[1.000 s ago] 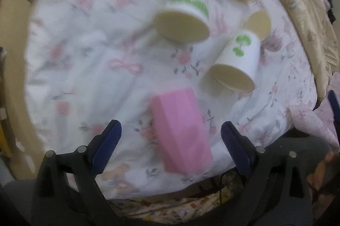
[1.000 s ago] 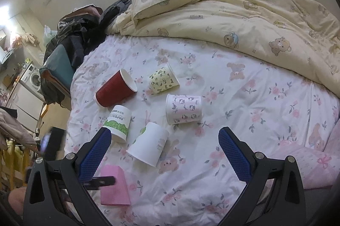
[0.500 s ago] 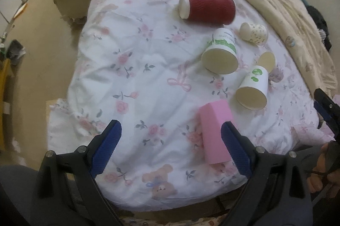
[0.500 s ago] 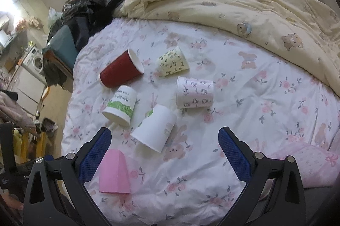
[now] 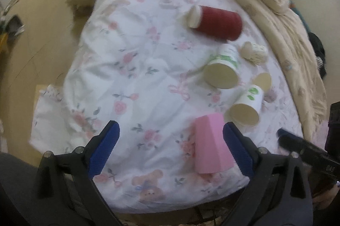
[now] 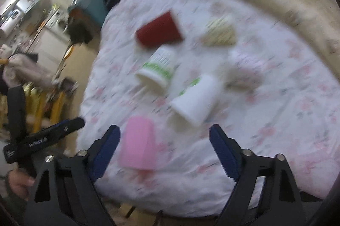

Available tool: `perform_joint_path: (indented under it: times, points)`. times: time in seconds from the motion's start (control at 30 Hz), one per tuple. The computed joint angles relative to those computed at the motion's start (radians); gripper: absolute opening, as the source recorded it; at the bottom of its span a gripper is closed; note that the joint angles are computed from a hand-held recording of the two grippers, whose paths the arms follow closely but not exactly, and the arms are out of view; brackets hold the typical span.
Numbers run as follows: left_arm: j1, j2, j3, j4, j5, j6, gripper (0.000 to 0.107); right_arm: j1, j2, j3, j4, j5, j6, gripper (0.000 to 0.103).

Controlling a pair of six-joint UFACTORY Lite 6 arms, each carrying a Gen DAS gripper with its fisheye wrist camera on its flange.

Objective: Flip cup upside down
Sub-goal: 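Bring the right tool to the pink cup and grasp its body, then lift the pink cup with the right tool and rotate its hexagonal base upward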

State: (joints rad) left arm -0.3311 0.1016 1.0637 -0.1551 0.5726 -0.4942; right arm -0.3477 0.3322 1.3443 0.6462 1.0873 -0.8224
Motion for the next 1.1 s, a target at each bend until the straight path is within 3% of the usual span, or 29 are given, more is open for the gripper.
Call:
perform_joint_path:
  times: [0.03, 0.2, 0.53, 0.63, 0.7, 0.83, 1.1]
  points:
    - [-0.007, 0.002, 0.003, 0.063, 0.008, -0.061, 0.097, 0.038, 0.052, 0.046, -0.017, 0.041, 0.039, 0.081]
    - [-0.027, -0.016, -0.006, 0.239, 0.021, -0.226, 0.097, 0.187, 0.185, 0.125, -0.097, 0.021, 0.152, 0.08]
    - [0.011, -0.003, -0.006, 0.172, 0.021, -0.163, 0.097, 0.314, 0.401, 0.19, -0.15, -0.051, 0.256, 0.079]
    - [0.007, 0.003, 0.002, 0.176, 0.026, -0.157, 0.097, 0.32, 0.424, 0.189, -0.136, -0.047, 0.247, 0.071]
    - [0.005, 0.005, 0.005, 0.175, 0.025, -0.154, 0.097, 0.323, 0.43, 0.177, -0.108, -0.039, 0.232, 0.063]
    - [0.012, -0.012, -0.006, 0.153, 0.011, -0.14, 0.097, 0.311, 0.394, 0.157, -0.097, -0.047, 0.214, 0.063]
    - [-0.012, -0.011, -0.006, 0.126, -0.013, -0.103, 0.096, 0.161, 0.208, 0.149, -0.017, 0.076, 0.137, 0.063]
